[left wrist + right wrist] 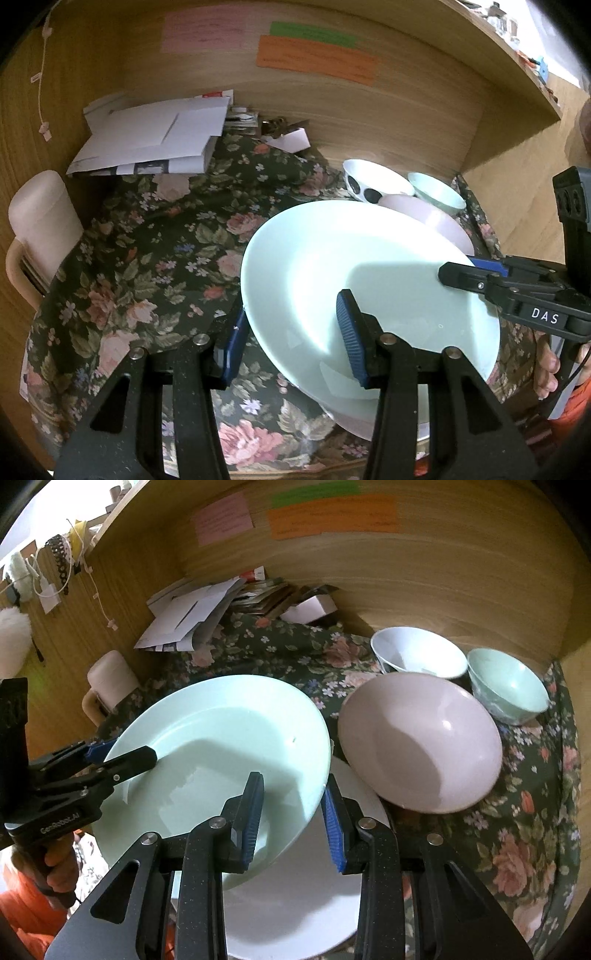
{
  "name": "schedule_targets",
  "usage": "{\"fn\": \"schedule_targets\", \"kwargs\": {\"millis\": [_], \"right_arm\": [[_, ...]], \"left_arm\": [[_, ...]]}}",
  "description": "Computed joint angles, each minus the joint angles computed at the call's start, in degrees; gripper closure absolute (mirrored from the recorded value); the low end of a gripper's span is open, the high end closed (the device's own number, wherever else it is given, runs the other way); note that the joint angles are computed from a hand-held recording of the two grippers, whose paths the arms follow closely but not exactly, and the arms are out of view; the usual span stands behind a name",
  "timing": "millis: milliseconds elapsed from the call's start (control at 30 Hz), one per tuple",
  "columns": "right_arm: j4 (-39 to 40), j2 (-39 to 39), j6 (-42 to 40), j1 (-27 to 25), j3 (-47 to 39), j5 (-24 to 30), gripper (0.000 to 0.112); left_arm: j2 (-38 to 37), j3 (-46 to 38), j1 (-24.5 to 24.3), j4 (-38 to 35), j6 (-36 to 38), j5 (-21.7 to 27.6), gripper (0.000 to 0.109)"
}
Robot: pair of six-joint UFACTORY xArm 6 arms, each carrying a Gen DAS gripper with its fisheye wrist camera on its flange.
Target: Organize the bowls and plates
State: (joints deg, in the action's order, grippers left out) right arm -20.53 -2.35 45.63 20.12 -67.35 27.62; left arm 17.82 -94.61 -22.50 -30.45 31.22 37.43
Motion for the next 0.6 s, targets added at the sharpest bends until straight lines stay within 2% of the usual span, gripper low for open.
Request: {"fn": "schedule_targets", "kwargs": {"millis": [600], "right_arm": [[3.5,-4.1,1.2,-0.1,7.8,-3.0,0.083]], "left_arm": [[-2.0,5.9,-1.7,0.7,-1.6,-0.3,0.062]]}}
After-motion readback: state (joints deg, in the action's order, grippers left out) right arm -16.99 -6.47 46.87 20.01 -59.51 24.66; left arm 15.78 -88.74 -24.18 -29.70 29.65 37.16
